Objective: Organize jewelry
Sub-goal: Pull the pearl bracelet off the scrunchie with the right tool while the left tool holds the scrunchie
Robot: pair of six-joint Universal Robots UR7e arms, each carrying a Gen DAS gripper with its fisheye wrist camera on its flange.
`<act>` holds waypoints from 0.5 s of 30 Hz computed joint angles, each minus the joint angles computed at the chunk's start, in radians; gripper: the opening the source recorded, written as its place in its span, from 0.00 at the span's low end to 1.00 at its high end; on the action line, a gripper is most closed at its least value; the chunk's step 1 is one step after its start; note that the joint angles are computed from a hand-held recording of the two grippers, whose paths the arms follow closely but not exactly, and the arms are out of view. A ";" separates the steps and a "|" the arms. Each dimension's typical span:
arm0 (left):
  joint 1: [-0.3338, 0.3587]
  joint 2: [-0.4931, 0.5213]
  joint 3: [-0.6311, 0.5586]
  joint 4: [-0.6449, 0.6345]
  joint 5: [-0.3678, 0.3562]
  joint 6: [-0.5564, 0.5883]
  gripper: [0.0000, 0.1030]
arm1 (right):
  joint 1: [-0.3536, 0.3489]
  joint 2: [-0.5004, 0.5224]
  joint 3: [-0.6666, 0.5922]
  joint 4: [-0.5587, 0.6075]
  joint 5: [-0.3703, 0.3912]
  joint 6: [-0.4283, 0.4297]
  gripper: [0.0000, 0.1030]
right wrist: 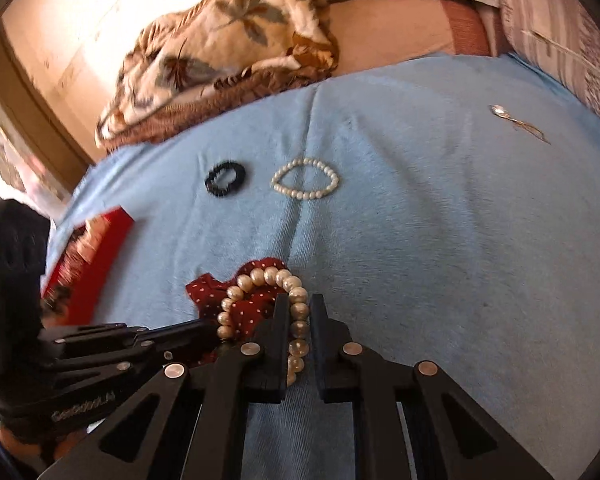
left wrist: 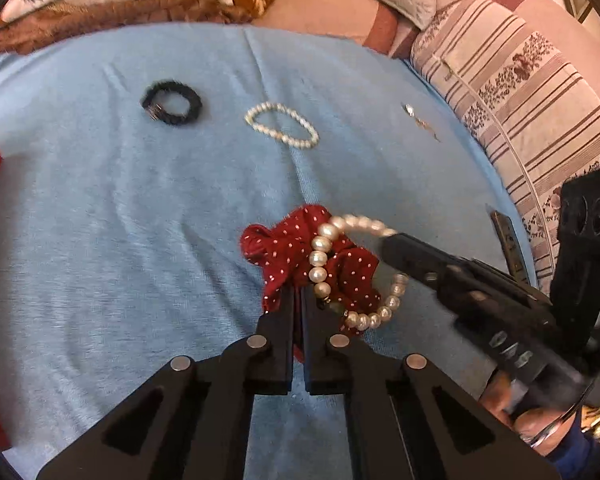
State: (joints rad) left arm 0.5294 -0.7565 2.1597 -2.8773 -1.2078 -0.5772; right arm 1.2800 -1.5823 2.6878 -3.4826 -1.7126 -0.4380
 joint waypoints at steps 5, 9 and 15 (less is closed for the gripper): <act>-0.030 -0.089 0.055 0.001 0.049 -0.023 0.02 | -0.015 -0.123 0.033 0.052 0.028 0.012 0.11; -0.066 -0.175 0.111 0.020 0.097 -0.074 0.02 | -0.008 -0.157 0.050 0.063 0.012 0.018 0.11; -0.128 -0.315 0.191 0.096 0.198 -0.159 0.02 | 0.069 -0.155 0.060 0.039 -0.033 0.027 0.11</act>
State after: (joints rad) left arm 0.4015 -1.0715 2.3504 -2.7810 -1.0102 -0.7363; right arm 1.3491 -1.7376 2.7483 -3.4432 -1.7452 -0.4109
